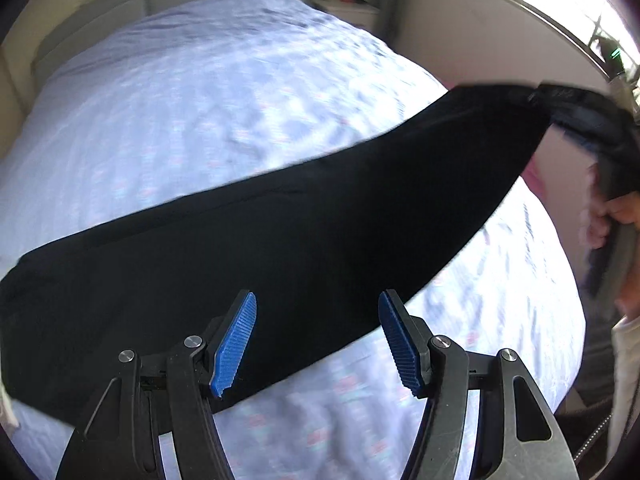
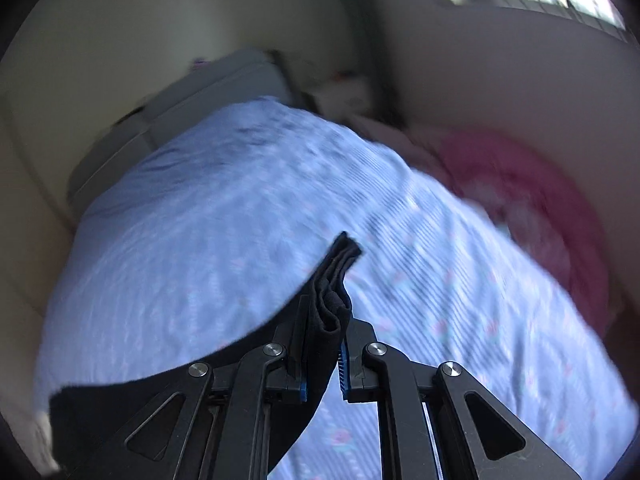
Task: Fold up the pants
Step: 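Lift the leg end with the right tool, fold it onto the waistband, release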
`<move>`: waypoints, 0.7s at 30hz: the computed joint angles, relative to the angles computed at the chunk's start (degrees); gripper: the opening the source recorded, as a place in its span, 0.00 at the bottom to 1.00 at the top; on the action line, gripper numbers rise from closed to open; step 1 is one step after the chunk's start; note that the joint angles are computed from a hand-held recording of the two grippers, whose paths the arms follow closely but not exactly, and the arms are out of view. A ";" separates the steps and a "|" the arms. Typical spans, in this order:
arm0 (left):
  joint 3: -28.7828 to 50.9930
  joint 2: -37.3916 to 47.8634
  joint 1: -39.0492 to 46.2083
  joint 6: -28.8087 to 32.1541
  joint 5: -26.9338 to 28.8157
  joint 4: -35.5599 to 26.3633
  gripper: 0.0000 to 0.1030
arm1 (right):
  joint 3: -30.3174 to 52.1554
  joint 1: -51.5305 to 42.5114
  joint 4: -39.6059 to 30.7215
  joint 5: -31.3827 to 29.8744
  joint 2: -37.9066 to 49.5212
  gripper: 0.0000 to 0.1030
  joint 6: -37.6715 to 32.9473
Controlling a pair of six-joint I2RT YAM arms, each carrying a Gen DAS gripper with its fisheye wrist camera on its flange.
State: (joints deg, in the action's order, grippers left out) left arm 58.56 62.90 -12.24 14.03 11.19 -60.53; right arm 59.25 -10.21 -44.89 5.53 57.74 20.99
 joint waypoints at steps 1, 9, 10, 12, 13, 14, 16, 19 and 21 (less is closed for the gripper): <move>1.09 -0.44 4.91 3.26 1.38 -1.64 0.61 | 3.48 5.93 -1.60 4.17 1.12 0.11 -0.55; 13.71 7.25 42.49 28.57 9.80 -11.40 0.61 | 28.19 42.89 -13.12 20.55 22.42 0.11 5.79; 15.52 9.39 46.09 30.58 10.00 -11.93 0.62 | 30.76 45.51 -14.26 20.53 25.71 0.11 7.40; 19.20 13.73 52.21 33.85 10.50 -13.15 0.62 | 34.71 49.40 -15.06 18.83 32.01 0.11 10.54; 21.28 16.11 55.34 35.77 10.93 -14.15 0.62 | 36.70 50.59 -15.41 17.22 35.26 0.11 12.10; 23.22 18.01 57.57 37.37 11.35 -15.30 0.62 | 38.55 51.78 -15.82 15.57 38.71 0.11 14.02; 26.78 21.76 62.05 40.97 11.66 -16.99 0.62 | 40.41 53.16 -14.89 11.96 44.24 0.11 17.45; 31.93 27.41 67.65 45.22 11.22 -18.52 0.63 | 45.03 55.40 -15.54 8.18 54.13 0.11 21.78; 35.67 31.11 70.30 47.28 11.25 -19.63 0.63 | 49.43 57.25 -17.33 6.27 60.82 0.11 24.26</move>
State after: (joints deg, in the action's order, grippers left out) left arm 94.22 94.01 58.06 61.31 22.44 -80.16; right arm 108.68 47.04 -62.22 11.80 118.56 45.26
